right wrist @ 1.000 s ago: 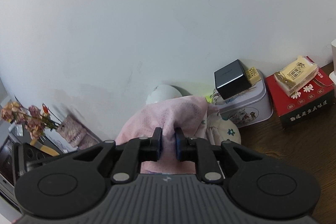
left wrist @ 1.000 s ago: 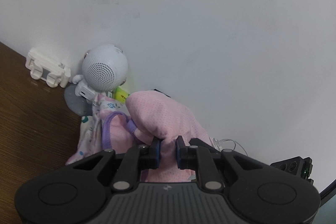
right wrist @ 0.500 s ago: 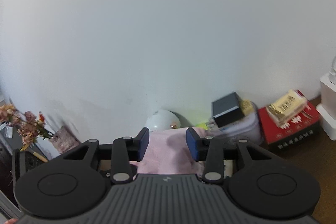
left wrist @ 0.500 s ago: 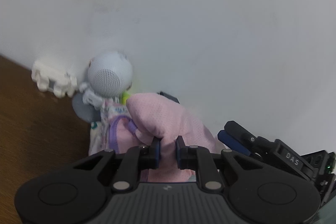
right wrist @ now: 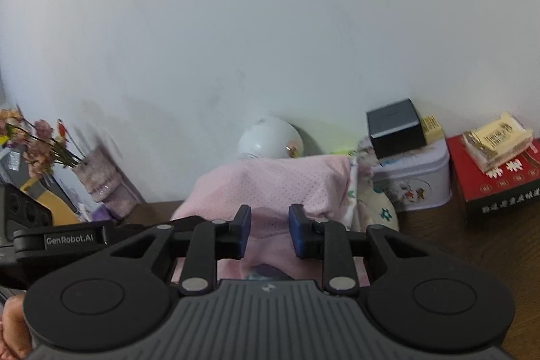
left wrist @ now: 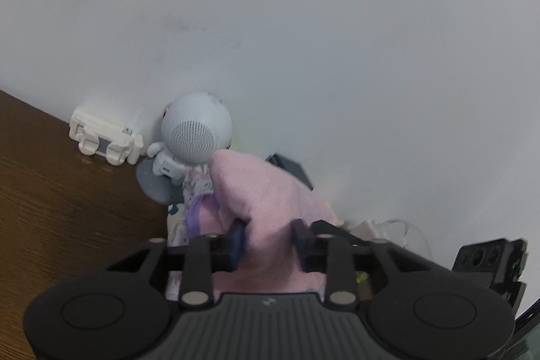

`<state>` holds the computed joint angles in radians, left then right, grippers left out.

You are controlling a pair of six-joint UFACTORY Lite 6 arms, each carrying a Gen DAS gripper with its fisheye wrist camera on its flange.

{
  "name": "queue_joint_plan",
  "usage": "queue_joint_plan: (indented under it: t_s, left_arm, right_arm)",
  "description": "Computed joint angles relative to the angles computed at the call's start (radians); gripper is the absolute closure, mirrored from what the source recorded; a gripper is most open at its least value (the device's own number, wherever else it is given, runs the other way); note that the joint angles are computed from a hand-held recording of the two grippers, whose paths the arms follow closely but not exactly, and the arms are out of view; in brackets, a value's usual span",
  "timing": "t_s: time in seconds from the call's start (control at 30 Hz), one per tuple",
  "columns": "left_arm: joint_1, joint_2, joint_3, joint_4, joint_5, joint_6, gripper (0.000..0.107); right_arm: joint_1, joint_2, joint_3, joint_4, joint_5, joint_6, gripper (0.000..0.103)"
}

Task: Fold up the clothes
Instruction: 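Lower the pink bundle onto the clothes stack and open both grippers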

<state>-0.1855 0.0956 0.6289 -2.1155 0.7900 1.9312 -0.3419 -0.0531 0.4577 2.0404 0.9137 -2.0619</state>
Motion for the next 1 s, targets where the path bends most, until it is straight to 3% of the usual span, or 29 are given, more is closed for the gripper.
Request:
queue_joint_plan:
  t_s: [0.07, 0.13, 0.23, 0.33, 0.37, 0.43, 0.47, 0.5, 0.53, 0.6, 0.87, 1.0]
  left_arm:
    - [0.026, -0.023, -0.017, 0.004, 0.02, -0.016, 0.045]
    - [0.053, -0.039, -0.028, 0.01, 0.031, -0.038, 0.041]
    - [0.046, -0.003, 0.005, 0.014, -0.043, -0.075, 0.038]
    - [0.05, 0.085, 0.042, 0.034, -0.027, -0.096, 0.039]
    - [0.054, 0.108, 0.048, 0.04, -0.008, -0.102, 0.041]
    - [0.059, 0.142, 0.057, 0.037, 0.028, -0.104, 0.054]
    - [0.06, 0.159, 0.062, 0.035, 0.048, -0.103, 0.065]
    - [0.064, 0.179, 0.07, 0.037, 0.071, -0.105, 0.083]
    - [0.07, 0.197, 0.078, 0.044, 0.097, -0.111, 0.089]
    - [0.065, 0.201, 0.085, 0.04, 0.11, -0.108, 0.091]
    - [-0.039, 0.224, 0.154, -0.07, 0.047, -0.06, 0.093]
    - [-0.038, 0.264, 0.162, -0.079, 0.066, -0.056, 0.093]
  right_arm:
    - [-0.045, -0.015, -0.022, -0.003, 0.07, 0.005, 0.072]
    - [-0.072, -0.047, -0.041, 0.015, 0.085, 0.013, 0.064]
    - [-0.052, -0.094, -0.045, 0.05, -0.017, 0.013, 0.061]
    - [-0.024, -0.086, -0.035, 0.075, -0.095, -0.004, 0.061]
    - [-0.024, -0.068, -0.028, 0.071, -0.096, -0.002, 0.061]
    - [-0.021, -0.034, -0.013, 0.063, -0.101, 0.002, 0.062]
    - [-0.019, -0.019, -0.006, 0.059, -0.105, 0.006, 0.063]
    - [-0.021, -0.004, 0.001, 0.051, -0.104, 0.009, 0.071]
    - [-0.024, 0.01, 0.007, 0.045, -0.098, 0.01, 0.077]
    - [-0.032, 0.02, 0.003, 0.042, -0.075, 0.003, 0.09]
    - [-0.022, 0.001, -0.007, 0.16, -0.098, -0.073, 0.091]
    - [-0.032, 0.039, -0.003, 0.162, -0.095, -0.095, 0.089]
